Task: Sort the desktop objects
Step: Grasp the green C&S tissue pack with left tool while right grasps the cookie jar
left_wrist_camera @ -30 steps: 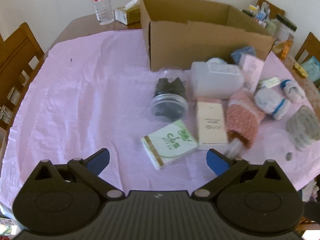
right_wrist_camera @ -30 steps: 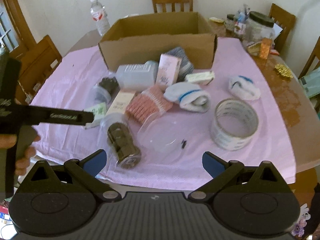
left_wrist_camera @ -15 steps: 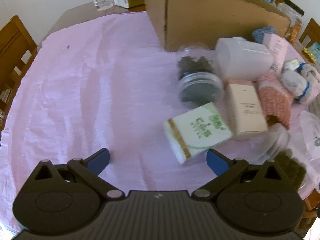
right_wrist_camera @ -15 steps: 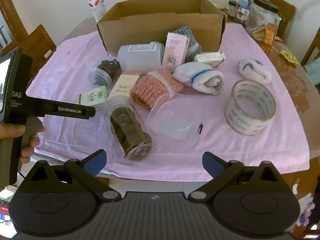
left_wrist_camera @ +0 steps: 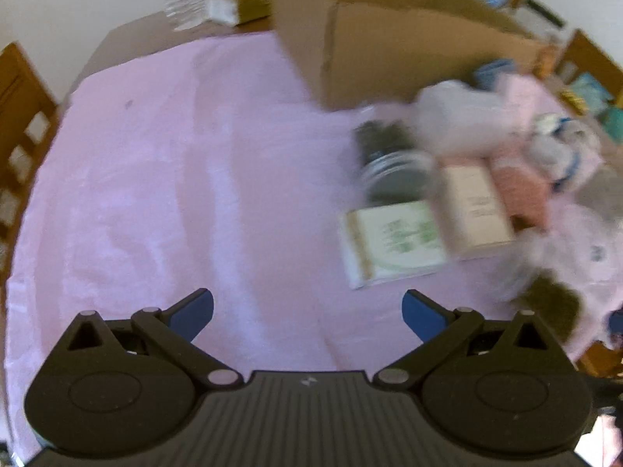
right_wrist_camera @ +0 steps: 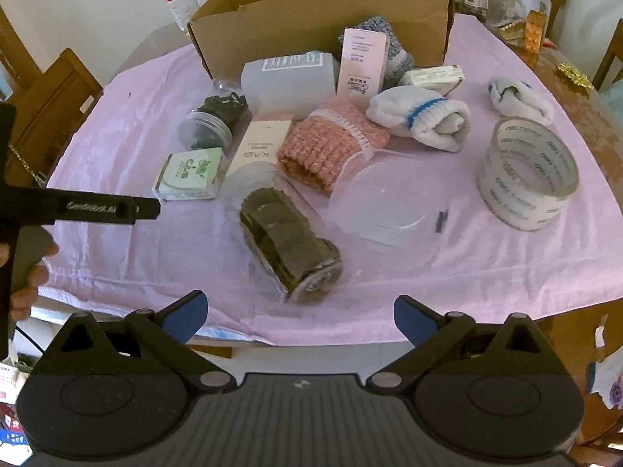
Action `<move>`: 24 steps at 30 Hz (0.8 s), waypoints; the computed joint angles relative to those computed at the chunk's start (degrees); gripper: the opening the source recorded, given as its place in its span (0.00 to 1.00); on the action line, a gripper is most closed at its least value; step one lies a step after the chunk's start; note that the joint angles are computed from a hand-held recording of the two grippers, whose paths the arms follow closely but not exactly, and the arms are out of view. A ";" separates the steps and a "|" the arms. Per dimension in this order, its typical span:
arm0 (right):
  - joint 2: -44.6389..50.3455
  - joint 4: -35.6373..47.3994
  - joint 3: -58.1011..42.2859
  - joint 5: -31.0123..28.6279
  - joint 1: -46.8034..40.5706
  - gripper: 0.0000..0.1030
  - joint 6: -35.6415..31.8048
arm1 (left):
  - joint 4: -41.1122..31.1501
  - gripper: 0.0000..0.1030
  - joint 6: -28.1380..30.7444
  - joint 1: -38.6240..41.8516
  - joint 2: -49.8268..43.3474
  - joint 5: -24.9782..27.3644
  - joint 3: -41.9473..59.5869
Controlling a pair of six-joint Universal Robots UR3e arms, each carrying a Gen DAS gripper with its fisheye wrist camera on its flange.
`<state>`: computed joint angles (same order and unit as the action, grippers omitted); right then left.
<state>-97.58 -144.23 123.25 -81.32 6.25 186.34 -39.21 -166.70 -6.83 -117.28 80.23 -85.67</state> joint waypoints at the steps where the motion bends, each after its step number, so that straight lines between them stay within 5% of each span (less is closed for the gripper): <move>1: 0.57 -0.55 -0.16 -0.16 0.47 1.00 0.78 | 0.56 0.99 0.61 -0.09 -0.20 -1.61 0.34; 15: 4.34 -4.34 -1.06 -4.53 4.30 1.00 9.25 | -1.10 0.99 -1.55 -5.24 -13.26 1.77 15.17; 24: 11.39 -5.16 -6.46 -7.37 7.84 1.00 17.15 | -2.74 0.99 7.17 -2.17 -12.92 0.57 15.33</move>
